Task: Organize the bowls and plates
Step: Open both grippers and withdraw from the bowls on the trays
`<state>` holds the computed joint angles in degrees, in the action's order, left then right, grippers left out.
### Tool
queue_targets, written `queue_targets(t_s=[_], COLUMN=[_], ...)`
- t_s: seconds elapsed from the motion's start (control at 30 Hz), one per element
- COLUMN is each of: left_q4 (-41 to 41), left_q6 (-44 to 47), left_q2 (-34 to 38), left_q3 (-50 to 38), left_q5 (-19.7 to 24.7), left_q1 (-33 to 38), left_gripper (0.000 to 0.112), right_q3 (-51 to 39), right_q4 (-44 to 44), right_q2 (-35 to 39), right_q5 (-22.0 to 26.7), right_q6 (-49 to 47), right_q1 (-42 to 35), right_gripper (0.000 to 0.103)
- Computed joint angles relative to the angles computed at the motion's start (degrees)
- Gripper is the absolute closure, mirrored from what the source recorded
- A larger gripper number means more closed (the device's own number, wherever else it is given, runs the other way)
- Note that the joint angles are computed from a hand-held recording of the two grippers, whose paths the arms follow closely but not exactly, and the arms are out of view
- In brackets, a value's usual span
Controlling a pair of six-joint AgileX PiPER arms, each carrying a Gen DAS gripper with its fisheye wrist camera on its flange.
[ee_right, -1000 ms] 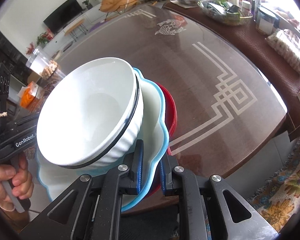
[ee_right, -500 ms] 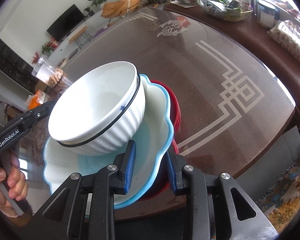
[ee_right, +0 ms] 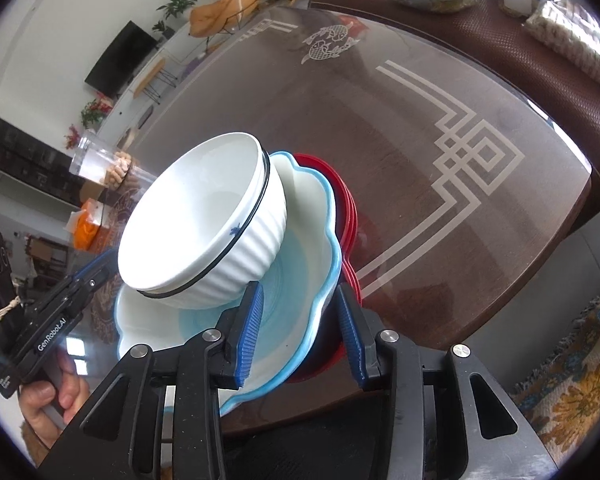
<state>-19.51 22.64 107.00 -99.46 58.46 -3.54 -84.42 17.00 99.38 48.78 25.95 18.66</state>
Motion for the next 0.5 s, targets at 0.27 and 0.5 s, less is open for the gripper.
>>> queue_targets(t_s=[0.27,0.5], left_q4=[1.4,-3.6], left_q6=[-1.0,-3.9], left_q2=[-11.4,-19.0], left_q3=[12.1,17.1], left_q5=[-7.0,-7.0], left_q1=[-1.6,1.1], left_gripper=[0.096,0.014], right_q3=[4.4,4.2], right_q4=[-12.2,-39.3], right_q2=[-6.6,-13.1], right_q5=[-2.2,5.9], right_q6=[12.1,37.8], right_q1=[4.7,21.1], right_gripper=[0.026,0.026])
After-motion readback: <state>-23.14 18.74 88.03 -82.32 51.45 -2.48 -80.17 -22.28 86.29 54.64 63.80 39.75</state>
